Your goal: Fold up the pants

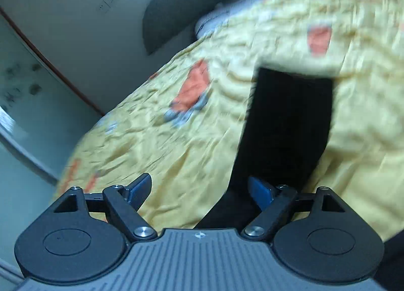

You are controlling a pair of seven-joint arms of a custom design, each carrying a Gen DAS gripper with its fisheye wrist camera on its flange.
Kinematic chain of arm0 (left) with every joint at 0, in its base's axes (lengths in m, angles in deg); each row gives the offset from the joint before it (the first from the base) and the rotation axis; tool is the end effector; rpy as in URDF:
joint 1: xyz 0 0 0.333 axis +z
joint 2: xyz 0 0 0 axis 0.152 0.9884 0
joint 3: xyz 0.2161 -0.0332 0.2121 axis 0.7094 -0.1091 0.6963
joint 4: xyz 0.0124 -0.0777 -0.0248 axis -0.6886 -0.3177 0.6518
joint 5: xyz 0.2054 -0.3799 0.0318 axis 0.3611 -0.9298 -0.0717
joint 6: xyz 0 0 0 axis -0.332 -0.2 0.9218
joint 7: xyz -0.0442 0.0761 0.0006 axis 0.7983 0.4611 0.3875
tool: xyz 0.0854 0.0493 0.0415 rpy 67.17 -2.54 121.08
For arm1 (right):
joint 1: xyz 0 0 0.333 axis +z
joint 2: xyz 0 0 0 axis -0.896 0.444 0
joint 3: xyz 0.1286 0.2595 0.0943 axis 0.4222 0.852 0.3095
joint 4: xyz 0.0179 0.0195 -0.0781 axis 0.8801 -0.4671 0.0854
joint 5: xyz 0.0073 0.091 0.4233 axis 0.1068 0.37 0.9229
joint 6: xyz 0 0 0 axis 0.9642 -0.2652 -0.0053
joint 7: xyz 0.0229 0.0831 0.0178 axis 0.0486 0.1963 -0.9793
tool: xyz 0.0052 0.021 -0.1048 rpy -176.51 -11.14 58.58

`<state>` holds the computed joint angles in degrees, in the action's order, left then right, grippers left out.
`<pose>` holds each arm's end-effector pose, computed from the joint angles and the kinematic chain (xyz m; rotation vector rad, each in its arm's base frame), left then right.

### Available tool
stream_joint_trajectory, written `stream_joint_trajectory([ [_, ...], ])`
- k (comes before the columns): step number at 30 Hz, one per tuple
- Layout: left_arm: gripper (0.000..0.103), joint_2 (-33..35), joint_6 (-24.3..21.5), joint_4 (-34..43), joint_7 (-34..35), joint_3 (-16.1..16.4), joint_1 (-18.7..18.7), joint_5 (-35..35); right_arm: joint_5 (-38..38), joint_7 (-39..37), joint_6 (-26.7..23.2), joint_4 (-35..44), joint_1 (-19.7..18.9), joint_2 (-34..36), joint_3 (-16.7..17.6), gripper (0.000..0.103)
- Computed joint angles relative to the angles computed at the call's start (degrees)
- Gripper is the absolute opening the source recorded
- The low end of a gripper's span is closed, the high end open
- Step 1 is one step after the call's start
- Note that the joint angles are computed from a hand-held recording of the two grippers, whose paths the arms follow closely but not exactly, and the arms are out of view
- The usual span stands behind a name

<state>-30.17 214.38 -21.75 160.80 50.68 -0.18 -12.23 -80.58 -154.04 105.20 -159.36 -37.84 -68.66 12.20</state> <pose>0.6581 -0.2781 0.4883 -0.3969 2.7493 -1.0894 0.5486 0.3499 0.4882 -0.6560 2.0931 -0.5895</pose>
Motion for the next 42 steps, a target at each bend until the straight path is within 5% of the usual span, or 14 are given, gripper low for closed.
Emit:
stream_joint_trajectory([
  [4,0.032,-0.06,-0.10,-0.20,0.01,-0.18,0.20,-1.05,-7.90,6.47,-11.46,-2.11,2.02,-2.95,1.52,0.083],
  [9,0.041,-0.36,0.40,-0.91,0.36,-0.24,0.26,-2.34,-12.38,22.50,-1.96,-10.74,-1.08,-9.07,1.77,0.084],
  [14,0.041,-0.58,0.84,-1.29,0.30,-0.18,0.15,-2.50,-17.00,30.99,3.71,-10.33,-3.94,-6.17,1.34,0.084],
  [20,0.038,-0.63,0.98,-1.31,-0.09,-0.15,0.01,-2.48,-18.79,34.84,-0.24,-8.78,-4.39,-3.46,0.39,0.083],
  [21,0.037,-0.67,1.11,-1.36,-0.05,-0.18,-0.04,-2.45,-19.59,36.48,-1.05,-8.88,-4.34,-3.36,0.26,0.078],
  [23,0.036,-0.98,1.57,-1.80,0.46,-0.27,-0.06,-2.64,-18.37,36.74,-1.97,-8.65,-4.37,-2.91,-0.06,0.051],
  [25,0.031,-1.18,1.87,-2.09,0.57,-0.27,-0.15,-2.68,-16.21,35.63,-1.38,-8.65,-4.54,-2.58,-0.47,0.009],
  [26,0.026,-1.28,2.01,-2.21,0.53,-0.23,-0.19,-2.64,-15.81,35.59,-1.86,-8.68,-4.42,-2.50,-0.43,0.007],
  [30,0.013,-1.37,2.33,-2.11,-0.24,0.01,-0.30,-2.12,-14.70,32.87,-9.42,-9.38,-2.39,-4.27,1.20,0.005],
  [42,0.008,-4.83,-3.31,-4.50,9.65,0.21,2.15,-10.20,1.45,12.07,-46.26,-9.12,7.30,-12.74,12.76,0.004],
])
